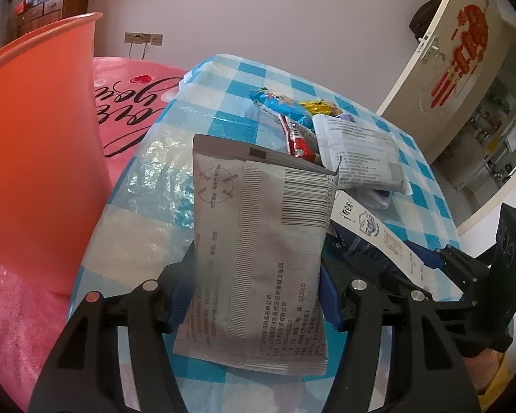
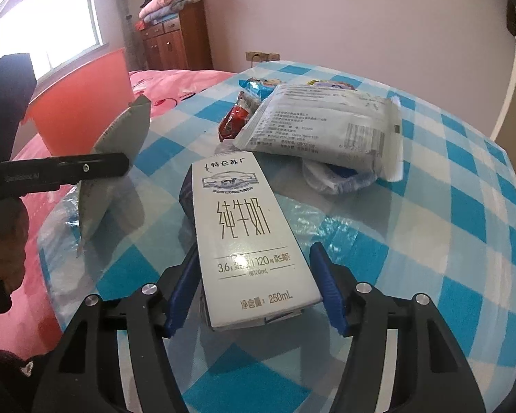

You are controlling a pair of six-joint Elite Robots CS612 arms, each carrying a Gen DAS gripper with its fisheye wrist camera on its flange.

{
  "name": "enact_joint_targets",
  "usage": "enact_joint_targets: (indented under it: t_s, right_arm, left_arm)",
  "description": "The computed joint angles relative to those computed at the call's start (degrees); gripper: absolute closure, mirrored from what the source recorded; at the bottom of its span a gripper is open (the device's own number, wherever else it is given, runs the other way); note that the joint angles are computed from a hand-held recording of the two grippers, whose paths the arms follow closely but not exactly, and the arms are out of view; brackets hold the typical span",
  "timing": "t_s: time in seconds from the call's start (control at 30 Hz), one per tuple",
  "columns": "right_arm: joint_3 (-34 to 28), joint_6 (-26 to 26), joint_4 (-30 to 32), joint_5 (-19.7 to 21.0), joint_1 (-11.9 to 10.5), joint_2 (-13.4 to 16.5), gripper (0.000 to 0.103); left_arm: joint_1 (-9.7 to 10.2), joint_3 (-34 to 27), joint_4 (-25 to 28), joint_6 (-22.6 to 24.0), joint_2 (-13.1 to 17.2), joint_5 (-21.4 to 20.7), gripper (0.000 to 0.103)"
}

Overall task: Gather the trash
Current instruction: 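Grasp the white milk carton with the right gripper while the left holds the grey packet, then carry both held items over the orange bucket and open both grippers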

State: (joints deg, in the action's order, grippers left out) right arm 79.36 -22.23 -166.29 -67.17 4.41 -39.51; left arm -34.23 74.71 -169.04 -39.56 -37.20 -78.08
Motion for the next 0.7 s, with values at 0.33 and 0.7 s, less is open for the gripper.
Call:
enact_joint_targets:
  t_s: [0.33, 0.7]
  right_arm:
    - [2.71, 3.92, -4.71, 0.02, -0.03, -2.65, 0.04]
    - [0.56, 7.27, -5.75, 3.72, 0.26, -4.01, 0.04]
  left_arm:
    - [-0.26, 2.41, -6.58, 1.85, -1.34, -0.76, 0.041]
    - [-0.21, 3.88, -13.77, 4.14, -3.58, 2.83, 0.041]
